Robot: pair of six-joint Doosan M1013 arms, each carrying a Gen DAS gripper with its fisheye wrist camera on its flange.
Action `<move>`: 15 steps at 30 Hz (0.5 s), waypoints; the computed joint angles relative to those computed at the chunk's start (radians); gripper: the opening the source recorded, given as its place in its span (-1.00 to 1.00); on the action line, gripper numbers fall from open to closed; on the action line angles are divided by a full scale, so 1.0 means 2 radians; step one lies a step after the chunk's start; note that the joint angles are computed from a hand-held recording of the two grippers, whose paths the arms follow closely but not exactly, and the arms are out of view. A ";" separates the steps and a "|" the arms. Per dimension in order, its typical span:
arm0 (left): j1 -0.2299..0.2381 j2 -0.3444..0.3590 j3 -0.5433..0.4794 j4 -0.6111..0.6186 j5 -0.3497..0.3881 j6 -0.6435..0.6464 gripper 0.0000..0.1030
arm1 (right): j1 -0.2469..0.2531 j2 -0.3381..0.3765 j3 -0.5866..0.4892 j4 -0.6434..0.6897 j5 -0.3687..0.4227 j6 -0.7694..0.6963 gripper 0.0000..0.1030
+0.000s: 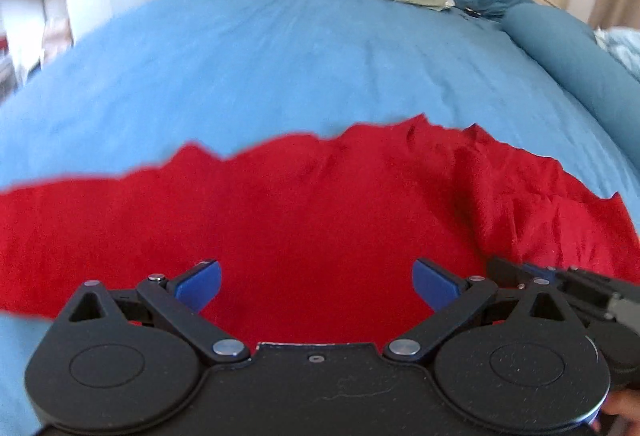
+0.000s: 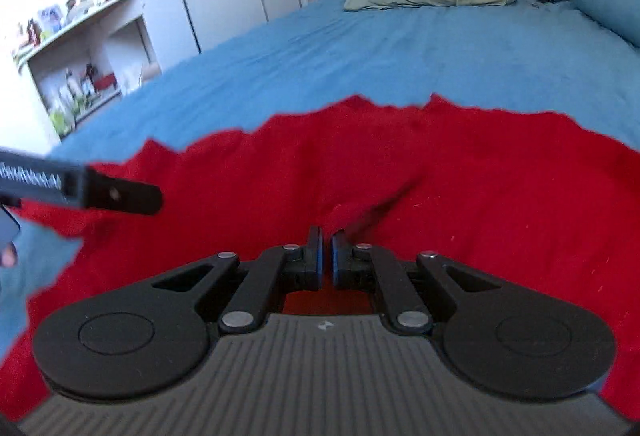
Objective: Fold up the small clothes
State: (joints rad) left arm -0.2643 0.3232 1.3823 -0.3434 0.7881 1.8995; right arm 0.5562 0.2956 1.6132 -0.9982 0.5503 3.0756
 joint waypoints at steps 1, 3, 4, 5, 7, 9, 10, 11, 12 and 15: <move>0.001 0.001 0.000 -0.007 0.004 -0.002 0.99 | 0.002 0.000 0.003 -0.007 0.001 0.001 -0.54; 0.002 -0.003 0.006 -0.029 0.003 0.006 0.99 | 0.003 -0.005 0.008 -0.010 -0.001 0.001 -0.38; -0.001 -0.005 0.008 -0.037 0.003 0.011 0.99 | 0.001 -0.009 0.009 -0.002 -0.003 -0.012 0.03; -0.002 -0.006 0.007 -0.047 0.005 0.022 0.97 | 0.004 -0.010 0.008 -0.002 0.001 -0.020 0.42; -0.004 -0.006 0.006 -0.068 0.008 0.051 0.96 | 0.013 -0.018 0.014 -0.042 0.026 -0.008 0.65; -0.013 -0.003 0.001 -0.080 0.011 0.070 0.95 | 0.016 -0.032 0.024 -0.051 0.045 -0.017 0.65; -0.019 -0.001 0.000 -0.085 0.012 0.078 0.90 | 0.018 -0.041 0.031 -0.048 0.061 -0.023 0.66; -0.023 0.001 0.000 -0.089 0.013 0.084 0.84 | 0.021 -0.048 0.034 -0.045 0.081 -0.029 0.70; -0.027 0.004 -0.001 -0.092 0.016 0.086 0.82 | 0.025 -0.055 0.040 -0.047 0.101 -0.027 0.74; -0.039 0.010 -0.002 -0.100 0.019 0.083 0.73 | 0.041 -0.075 0.062 -0.058 0.168 -0.003 0.91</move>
